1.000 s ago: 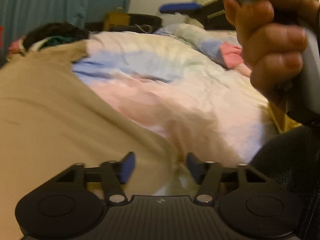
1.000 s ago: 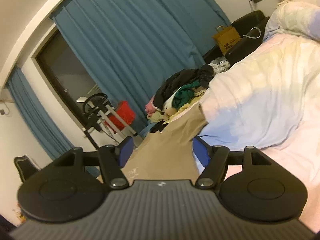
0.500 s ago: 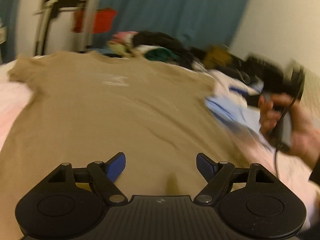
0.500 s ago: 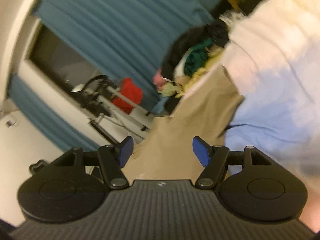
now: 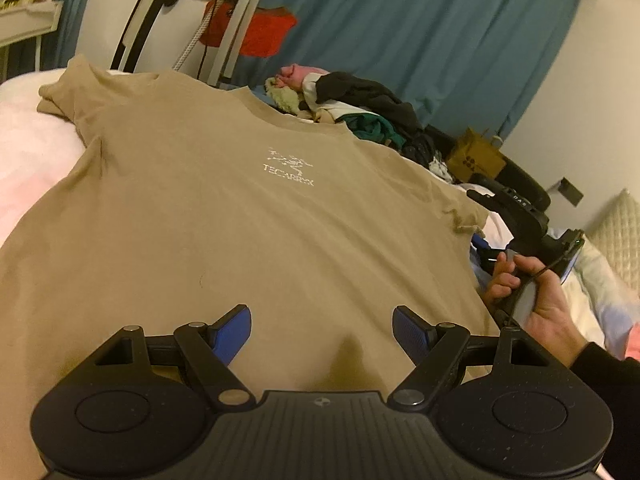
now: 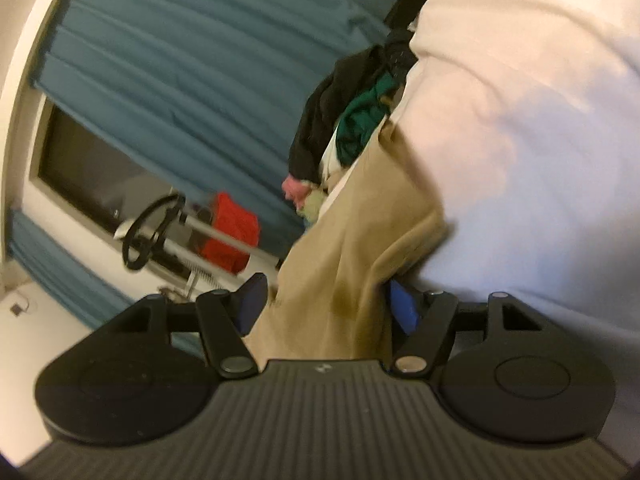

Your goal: Fold clothes

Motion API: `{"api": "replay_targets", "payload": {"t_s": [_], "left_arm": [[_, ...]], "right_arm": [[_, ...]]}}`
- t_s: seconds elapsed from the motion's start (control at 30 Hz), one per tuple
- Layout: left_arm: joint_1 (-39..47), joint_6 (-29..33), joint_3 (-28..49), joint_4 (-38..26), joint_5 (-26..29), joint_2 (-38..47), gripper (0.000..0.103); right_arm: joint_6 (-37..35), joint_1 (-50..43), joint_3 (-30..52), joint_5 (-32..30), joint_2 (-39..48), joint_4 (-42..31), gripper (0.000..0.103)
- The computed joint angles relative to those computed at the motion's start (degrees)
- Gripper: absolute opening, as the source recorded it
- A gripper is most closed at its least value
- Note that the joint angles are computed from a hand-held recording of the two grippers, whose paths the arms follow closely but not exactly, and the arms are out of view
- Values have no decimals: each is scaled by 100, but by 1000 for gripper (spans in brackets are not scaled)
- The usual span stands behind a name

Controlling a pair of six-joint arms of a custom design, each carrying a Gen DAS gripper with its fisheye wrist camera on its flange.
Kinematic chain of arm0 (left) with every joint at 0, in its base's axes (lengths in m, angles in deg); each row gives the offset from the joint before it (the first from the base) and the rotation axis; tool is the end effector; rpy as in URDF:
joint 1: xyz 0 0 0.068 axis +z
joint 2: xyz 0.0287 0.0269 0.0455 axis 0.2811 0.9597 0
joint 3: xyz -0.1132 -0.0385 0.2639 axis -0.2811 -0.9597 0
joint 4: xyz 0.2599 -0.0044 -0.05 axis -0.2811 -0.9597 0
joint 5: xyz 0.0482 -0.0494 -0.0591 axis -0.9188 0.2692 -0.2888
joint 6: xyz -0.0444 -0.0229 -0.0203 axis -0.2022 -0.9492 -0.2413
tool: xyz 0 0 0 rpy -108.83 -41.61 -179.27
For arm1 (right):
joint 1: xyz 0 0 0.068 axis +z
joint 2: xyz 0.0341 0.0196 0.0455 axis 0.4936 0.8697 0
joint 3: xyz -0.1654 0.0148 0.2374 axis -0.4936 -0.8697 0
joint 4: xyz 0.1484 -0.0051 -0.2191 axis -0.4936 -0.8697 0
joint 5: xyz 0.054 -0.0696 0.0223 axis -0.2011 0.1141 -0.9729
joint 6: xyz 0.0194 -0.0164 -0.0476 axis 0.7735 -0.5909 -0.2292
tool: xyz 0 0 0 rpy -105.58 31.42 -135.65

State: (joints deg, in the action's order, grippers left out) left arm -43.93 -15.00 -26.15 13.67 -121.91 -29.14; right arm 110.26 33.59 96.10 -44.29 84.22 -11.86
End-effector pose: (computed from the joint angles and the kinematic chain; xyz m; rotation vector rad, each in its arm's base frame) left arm 0.0787 -0.0855 0.1774 -0.5668 2.1193 -0.2534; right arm 0.5118 0.0573 0.0768 0.3568 1.9209 1.2764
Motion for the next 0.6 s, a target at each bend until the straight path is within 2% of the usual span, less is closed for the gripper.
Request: {"api": "replay_targets", "payload": {"t_s": [0.07,0.23,0.33,0.43,0.5,0.6], "left_arm": [[-29,-114,-71,-131,-31,-210,80],[98,56,-121,-129,32,-429,79],[445,511,-209,152,268,-593,80],[498,566,-276,162,323,-757,79],[756,758,-382,342,546,-874,79],[752,717,-393,315,565,-944,79]], "right_arm": [[102,56,268,164,240,85,66],[-94,193,626,800,336,-268,65],[0,195,411,1036,200,-261,64],[-207,169,284,971,113,-338,63],[-320,160,397,825,151,-479,66],[-4,110,778,287,506,22,68]]}}
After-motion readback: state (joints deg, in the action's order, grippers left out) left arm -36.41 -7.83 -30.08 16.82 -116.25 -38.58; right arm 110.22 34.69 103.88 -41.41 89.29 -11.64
